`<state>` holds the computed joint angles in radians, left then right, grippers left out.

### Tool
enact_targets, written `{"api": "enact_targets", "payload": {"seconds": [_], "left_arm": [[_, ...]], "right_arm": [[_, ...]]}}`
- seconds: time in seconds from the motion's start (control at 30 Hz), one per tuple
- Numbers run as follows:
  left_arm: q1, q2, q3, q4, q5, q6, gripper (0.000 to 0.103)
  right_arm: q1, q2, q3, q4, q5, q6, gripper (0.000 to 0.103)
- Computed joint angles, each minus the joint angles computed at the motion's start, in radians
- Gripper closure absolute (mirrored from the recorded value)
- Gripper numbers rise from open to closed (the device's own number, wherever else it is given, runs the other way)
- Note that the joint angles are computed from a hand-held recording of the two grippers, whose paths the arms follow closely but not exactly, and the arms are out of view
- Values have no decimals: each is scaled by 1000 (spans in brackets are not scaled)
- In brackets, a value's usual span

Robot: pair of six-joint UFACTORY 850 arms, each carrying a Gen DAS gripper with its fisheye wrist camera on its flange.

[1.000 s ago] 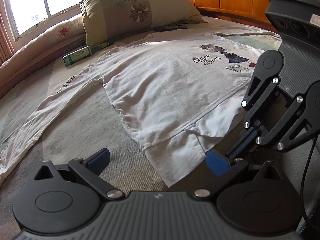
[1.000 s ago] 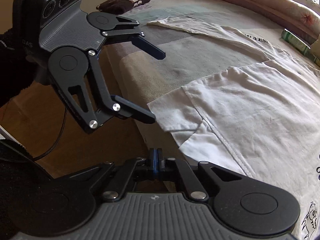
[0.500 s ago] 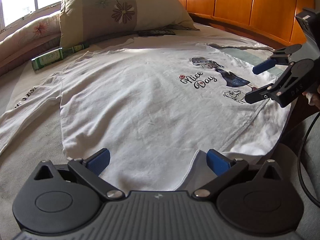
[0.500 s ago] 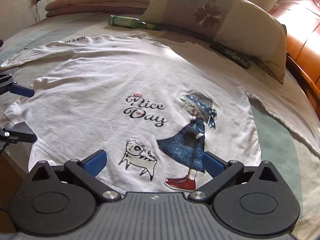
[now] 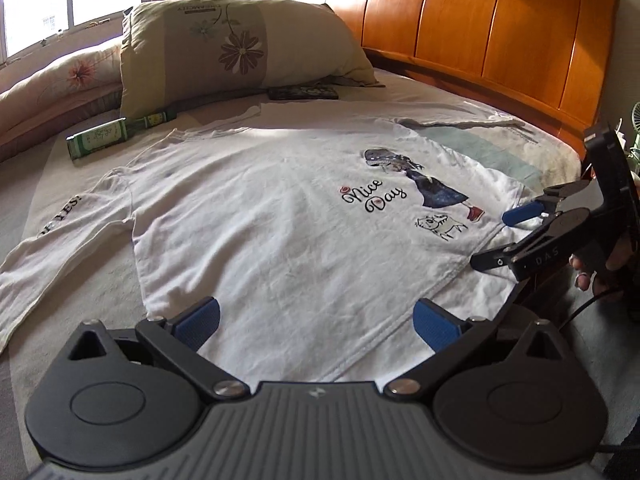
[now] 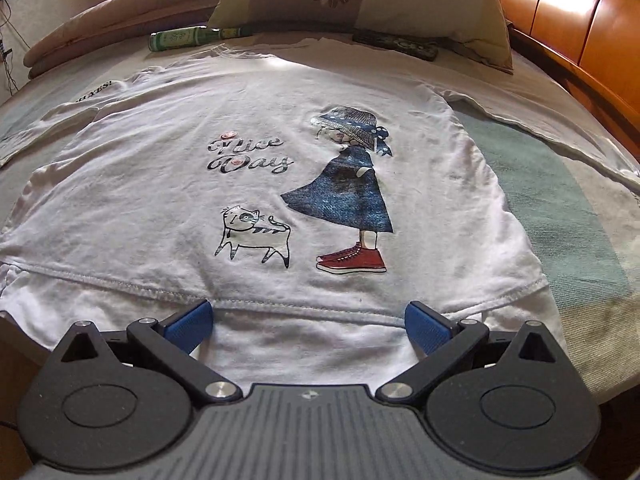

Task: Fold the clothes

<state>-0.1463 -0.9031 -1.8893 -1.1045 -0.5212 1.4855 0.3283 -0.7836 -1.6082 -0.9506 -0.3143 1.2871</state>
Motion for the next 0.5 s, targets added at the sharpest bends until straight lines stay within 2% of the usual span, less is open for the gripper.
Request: {"api": "enact_targets", "payload": {"seconds": [0.07,0.1,0.17,0.2,0.27,0.33,0.43,0.5], "left_arm": [[-16,-75,-109,51,-42,-67,1],[-24,-119,-174,119,-62,-153,1],[-35,-161,-223,238,-74,-301,1],[-34,-156,-203,255,-67,-325,1],[-27,-91,-70,198,14,-261,1],[-16,-29,31,185,49,-222,1],[8,1,54,258,-8,-289,1],[20,-11,7,298,-50,-354,1]], "right_arm": [[0,0,-1,11,-5,-3,0],[0,0,-2,16,-7,-5,0],[1,0,-2,23,-12,-2,0],[2,1,-1,25,-15,3,0],[3,2,2,16,-17,19,0],[5,3,5,-3,-17,40,0],[7,4,9,-32,-19,71,0],[8,5,11,-51,-19,92,0]]}}
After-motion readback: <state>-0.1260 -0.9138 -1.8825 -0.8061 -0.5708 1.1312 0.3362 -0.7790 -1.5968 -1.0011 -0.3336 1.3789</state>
